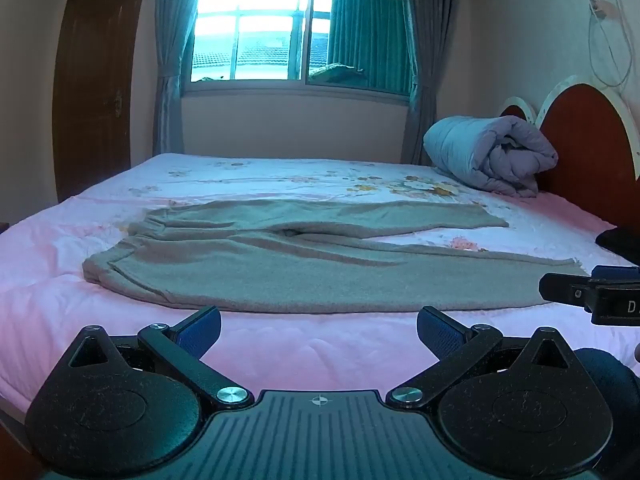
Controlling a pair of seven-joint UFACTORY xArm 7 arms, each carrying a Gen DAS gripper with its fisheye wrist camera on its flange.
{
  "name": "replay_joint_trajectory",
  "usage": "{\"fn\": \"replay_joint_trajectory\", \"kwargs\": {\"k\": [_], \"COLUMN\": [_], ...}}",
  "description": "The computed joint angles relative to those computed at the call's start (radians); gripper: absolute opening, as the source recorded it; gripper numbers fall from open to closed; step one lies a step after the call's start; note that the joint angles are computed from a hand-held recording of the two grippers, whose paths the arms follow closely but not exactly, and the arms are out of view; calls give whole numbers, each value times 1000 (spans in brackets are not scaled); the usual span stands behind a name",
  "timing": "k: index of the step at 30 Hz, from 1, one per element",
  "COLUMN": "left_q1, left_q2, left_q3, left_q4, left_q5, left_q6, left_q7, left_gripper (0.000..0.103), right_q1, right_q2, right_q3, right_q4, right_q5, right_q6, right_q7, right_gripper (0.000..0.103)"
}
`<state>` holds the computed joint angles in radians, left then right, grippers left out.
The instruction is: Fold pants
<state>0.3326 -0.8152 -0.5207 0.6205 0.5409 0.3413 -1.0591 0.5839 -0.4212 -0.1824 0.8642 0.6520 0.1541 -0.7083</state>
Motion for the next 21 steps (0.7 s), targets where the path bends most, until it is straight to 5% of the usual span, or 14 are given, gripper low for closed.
{"fn": "replay_joint_trajectory", "kwargs": {"k": [21], "left_q1": [-12], "left_q2": [13], "left_q3": [-9], "left_q4": [25], "left_q5": [21], "left_q6": [32], "left_q7": [-19], "left_gripper": [103], "right_q1": [2], "right_q2": [11], "right_q3": [4], "right_q4": [-6], "right_q5": [-6], "right_q6": [-18], "right_q7": [2], "right_gripper": [97]}}
